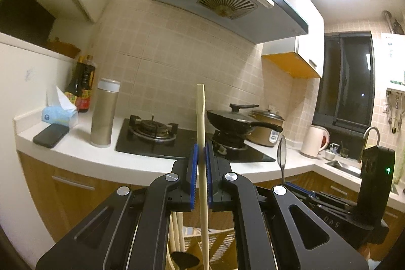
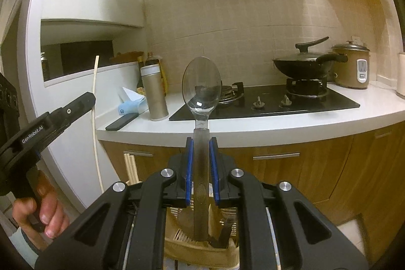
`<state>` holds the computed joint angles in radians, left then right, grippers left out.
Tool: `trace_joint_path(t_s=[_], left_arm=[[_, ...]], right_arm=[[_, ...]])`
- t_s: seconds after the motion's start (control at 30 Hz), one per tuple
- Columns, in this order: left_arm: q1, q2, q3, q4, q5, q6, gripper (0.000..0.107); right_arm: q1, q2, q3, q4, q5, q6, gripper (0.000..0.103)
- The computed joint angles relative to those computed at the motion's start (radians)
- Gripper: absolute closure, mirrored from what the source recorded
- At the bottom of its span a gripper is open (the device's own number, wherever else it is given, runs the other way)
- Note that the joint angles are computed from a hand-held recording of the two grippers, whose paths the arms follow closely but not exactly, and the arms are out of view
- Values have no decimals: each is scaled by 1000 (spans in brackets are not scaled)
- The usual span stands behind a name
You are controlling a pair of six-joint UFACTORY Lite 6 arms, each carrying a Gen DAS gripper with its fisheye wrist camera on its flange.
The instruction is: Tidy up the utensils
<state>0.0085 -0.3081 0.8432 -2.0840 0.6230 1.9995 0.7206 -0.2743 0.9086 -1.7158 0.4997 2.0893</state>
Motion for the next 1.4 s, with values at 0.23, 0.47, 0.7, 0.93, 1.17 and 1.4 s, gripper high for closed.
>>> trace_joint_path(t_s=[0.23,0.47,0.7,0.93,1.17,1.4], left_arm=[[-52,42,-38,-210,-31,236,103],[-53,97,-33,-255,-26,288,103],[-52,123,-42,-267,-11,314,103],[-37,146,-53,-272,27,327,103],[-26,135,-81,-276,52,343,96],[25,77,-114,-193,74,250,81]], right_arm=[[-68,18,-18,-116,-64,132,93],[-102,32,-49,-228,-60,263,93],[-28,69,-75,-263,76,284,93],[-48,64,-116,-353,76,379,92],[-46,42,-158,-421,88,440,92],[-20,-34,-199,-343,81,360,76]])
